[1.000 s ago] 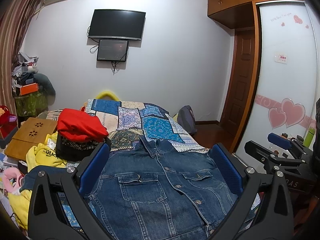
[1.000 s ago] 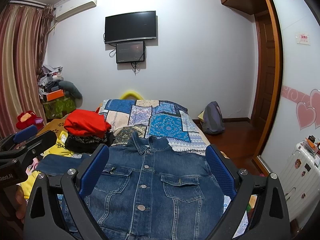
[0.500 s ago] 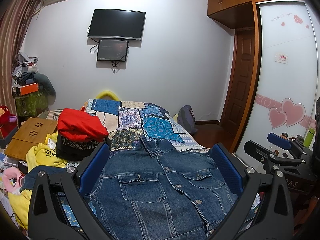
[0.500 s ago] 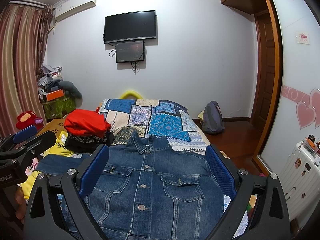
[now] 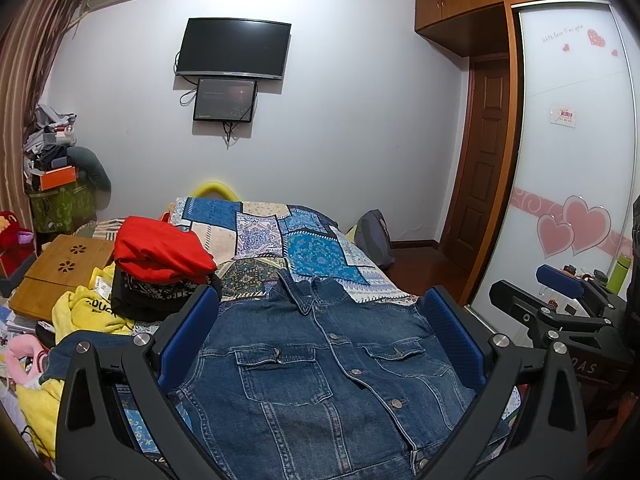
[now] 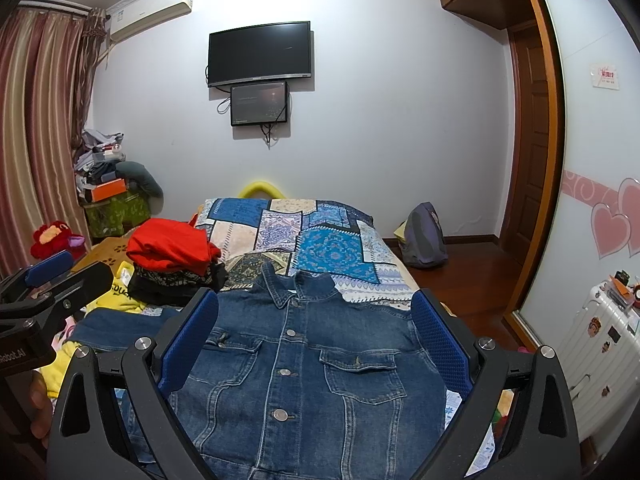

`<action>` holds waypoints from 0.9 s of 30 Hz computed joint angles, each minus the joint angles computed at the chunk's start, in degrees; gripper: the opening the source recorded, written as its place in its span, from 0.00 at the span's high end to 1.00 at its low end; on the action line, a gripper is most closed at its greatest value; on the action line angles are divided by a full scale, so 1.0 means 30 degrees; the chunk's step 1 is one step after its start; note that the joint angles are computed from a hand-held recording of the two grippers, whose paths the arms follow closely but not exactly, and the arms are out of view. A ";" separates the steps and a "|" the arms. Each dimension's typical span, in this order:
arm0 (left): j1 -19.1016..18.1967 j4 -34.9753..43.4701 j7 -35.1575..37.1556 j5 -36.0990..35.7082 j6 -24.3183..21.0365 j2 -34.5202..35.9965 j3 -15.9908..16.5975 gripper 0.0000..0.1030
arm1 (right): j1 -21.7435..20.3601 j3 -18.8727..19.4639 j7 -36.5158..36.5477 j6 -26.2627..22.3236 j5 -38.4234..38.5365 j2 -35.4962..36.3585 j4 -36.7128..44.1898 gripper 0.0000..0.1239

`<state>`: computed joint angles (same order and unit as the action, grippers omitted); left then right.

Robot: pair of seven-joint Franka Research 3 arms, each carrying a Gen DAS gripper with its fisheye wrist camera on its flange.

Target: Fold large clothes

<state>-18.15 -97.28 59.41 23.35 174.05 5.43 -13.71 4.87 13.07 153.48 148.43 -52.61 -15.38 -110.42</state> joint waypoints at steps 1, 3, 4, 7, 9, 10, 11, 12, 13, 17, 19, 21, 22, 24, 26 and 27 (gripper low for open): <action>-0.0012 -0.0014 -0.0029 0.0027 -0.0011 -0.0012 0.0007 0.00 | -0.0005 -0.0005 0.0037 0.0041 -0.0021 0.0016 -0.0026 0.22; -0.0020 -0.0059 -0.0063 0.0035 -0.0015 -0.0044 0.0004 0.00 | 0.0013 -0.0002 0.0009 -0.0030 -0.0005 0.0014 -0.0007 0.22; -0.0019 -0.0078 -0.0053 0.0016 -0.0030 -0.0060 -0.0008 0.00 | 0.0022 -0.0017 0.0012 -0.0036 0.0013 -0.0053 -0.0058 0.22; 0.0078 -0.0041 0.0303 -0.0302 -0.0028 -0.0017 -0.0112 0.00 | 0.0020 -0.0027 -0.0072 -0.0046 0.0100 -0.0040 -0.0027 0.22; 0.0086 0.0058 0.0422 -0.0400 -0.0034 0.0070 -0.0101 0.00 | 0.0005 -0.0007 -0.0051 -0.0058 0.0074 -0.0047 -0.0037 0.22; 0.0080 0.0057 0.0430 -0.0439 -0.0018 0.0071 -0.0096 0.00 | 0.0012 -0.0021 -0.0080 -0.0027 0.0104 -0.0040 -0.0057 0.22; 0.0079 0.0044 0.0470 -0.0496 -0.0022 0.0067 -0.0106 0.00 | 0.0008 -0.0018 -0.0080 -0.0026 0.0106 -0.0041 -0.0057 0.22; 0.0129 0.0063 0.0672 -0.0696 -0.0030 0.0099 -0.0162 0.00 | 0.0019 -0.0020 -0.0142 -0.0075 0.0153 -0.0035 -0.0023 0.22; 0.0173 0.0112 0.0896 -0.0926 -0.0074 0.0144 -0.0224 0.00 | 0.0012 -0.0016 -0.0134 -0.0072 0.0144 -0.0031 -0.0042 0.22; 0.0186 0.0365 0.1255 -0.1251 -0.0230 0.0378 -0.0231 0.00 | 0.0018 -0.0089 -0.0223 -0.0027 0.0312 0.0046 -0.0016 0.22; 0.0141 0.0487 0.1278 -0.1232 -0.0277 0.0483 -0.0180 0.00 | 0.0046 -0.0141 -0.0370 -0.0084 0.0453 0.0224 0.0164 0.22; 0.0059 0.0625 0.1120 -0.1037 -0.0367 0.0573 -0.0060 0.00 | 0.0091 -0.0220 -0.0493 -0.0120 0.0582 0.0359 0.0283 0.22; 0.0031 0.0701 0.0994 -0.0913 -0.0401 0.0635 0.0016 0.00 | 0.0110 -0.0267 -0.0519 -0.0110 0.0633 0.0423 0.0324 0.22; 0.0046 0.0944 0.0975 -0.0885 -0.0553 0.0811 0.0047 0.00 | 0.0200 -0.0361 -0.0681 -0.0151 0.0815 0.0607 0.0543 0.22; 0.0118 0.1208 0.1069 -0.0968 -0.0682 0.1018 0.0063 0.00 | 0.0266 -0.0495 -0.0828 -0.0124 0.0975 0.0843 0.0739 0.22; 0.0145 0.1376 0.1120 -0.0996 -0.0764 0.1143 0.0081 0.00 | 0.0315 -0.0539 -0.0898 -0.0136 0.1025 0.0935 0.0837 0.22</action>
